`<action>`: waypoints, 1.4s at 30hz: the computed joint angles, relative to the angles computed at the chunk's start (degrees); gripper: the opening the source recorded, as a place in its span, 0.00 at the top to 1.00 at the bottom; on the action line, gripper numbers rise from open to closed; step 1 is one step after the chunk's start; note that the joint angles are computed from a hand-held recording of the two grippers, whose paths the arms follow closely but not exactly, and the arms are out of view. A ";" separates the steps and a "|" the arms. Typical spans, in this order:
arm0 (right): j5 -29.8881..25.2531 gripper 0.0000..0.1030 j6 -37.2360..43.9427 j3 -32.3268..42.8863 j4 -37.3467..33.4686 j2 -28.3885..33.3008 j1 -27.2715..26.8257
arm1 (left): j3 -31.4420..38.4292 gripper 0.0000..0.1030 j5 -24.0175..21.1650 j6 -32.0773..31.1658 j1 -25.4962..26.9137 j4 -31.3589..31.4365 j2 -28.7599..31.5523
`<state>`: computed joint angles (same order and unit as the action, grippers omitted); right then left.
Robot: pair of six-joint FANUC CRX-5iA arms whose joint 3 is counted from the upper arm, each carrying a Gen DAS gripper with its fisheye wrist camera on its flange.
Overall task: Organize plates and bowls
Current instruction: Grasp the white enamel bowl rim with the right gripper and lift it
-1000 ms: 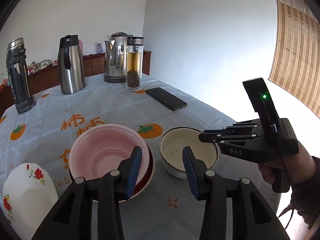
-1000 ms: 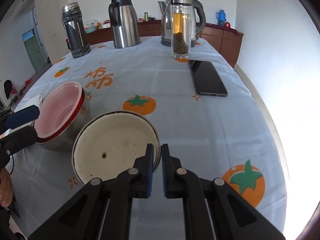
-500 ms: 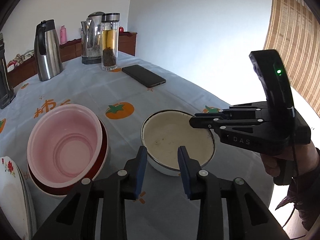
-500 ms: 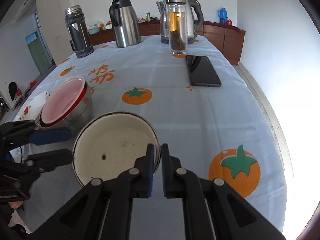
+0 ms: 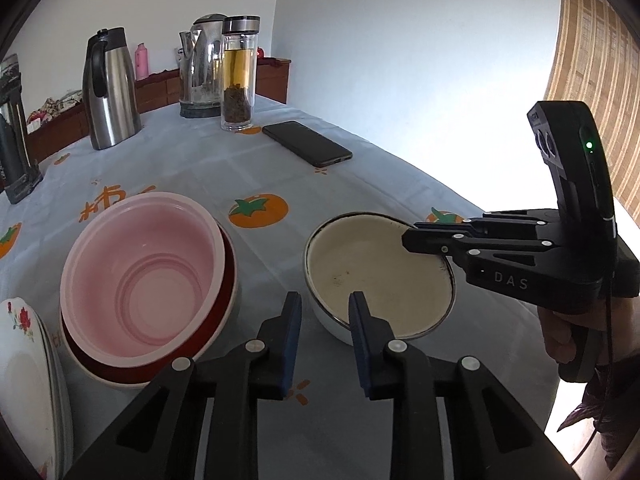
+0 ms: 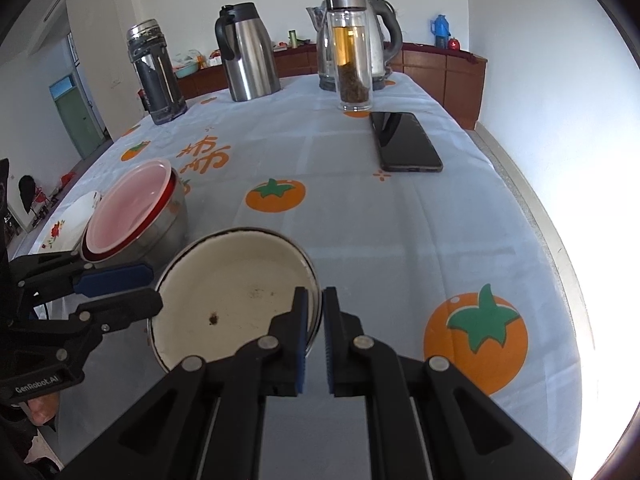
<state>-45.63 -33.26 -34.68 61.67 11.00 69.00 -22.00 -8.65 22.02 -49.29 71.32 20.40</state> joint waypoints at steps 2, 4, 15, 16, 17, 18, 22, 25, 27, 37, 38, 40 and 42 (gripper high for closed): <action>0.03 0.93 -0.12 0.16 0.03 0.18 0.03 | 0.32 0.74 -1.30 0.41 0.15 -0.34 0.43; -0.83 0.92 0.46 0.83 -0.82 0.55 0.52 | 0.22 0.74 -0.08 0.22 -0.28 -0.93 0.39; -0.16 0.91 -4.59 -1.44 1.45 -0.89 2.64 | 2.28 0.73 -1.40 12.89 1.56 -16.91 0.82; -0.37 0.91 -5.27 -1.57 1.76 -0.90 2.93 | 2.47 0.74 -1.50 13.60 1.66 -17.60 0.91; -0.39 0.91 -6.08 -1.80 2.24 -0.93 3.04 | 2.14 0.75 -1.15 12.41 1.41 -15.97 0.90; -0.30 0.91 -6.83 -2.02 2.82 -0.94 2.95 | 2.05 0.76 -0.91 12.44 1.38 -15.97 0.83; -0.50 0.92 -9.41 -2.44 4.41 -0.97 2.73 | -0.32 0.83 2.30 3.37 -0.82 -4.48 0.05; 0.49 0.92 -10.03 -2.56 4.96 -1.18 2.09 | -0.61 0.83 1.83 1.92 -0.87 -2.08 -0.07; 0.30 0.92 -9.59 -2.23 4.59 -1.01 2.02 | -0.46 0.83 0.84 2.70 -0.45 -2.62 0.05; -2.95 0.92 -5.16 0.16 2.39 -1.23 3.29 | -3.21 0.83 0.04 -16.78 -3.89 22.12 -2.08; -3.56 0.92 -4.31 0.65 2.08 -1.19 3.49 | -3.45 0.83 0.27 -19.54 -4.51 25.56 -2.42; -4.45 0.92 -3.00 1.44 1.83 -1.24 3.66 | -3.81 0.83 -0.11 -23.63 -5.12 30.91 -2.98; -5.15 0.92 -1.24 2.42 1.42 -1.15 3.68 | -4.10 0.83 -0.94 -26.90 -5.36 35.41 -3.56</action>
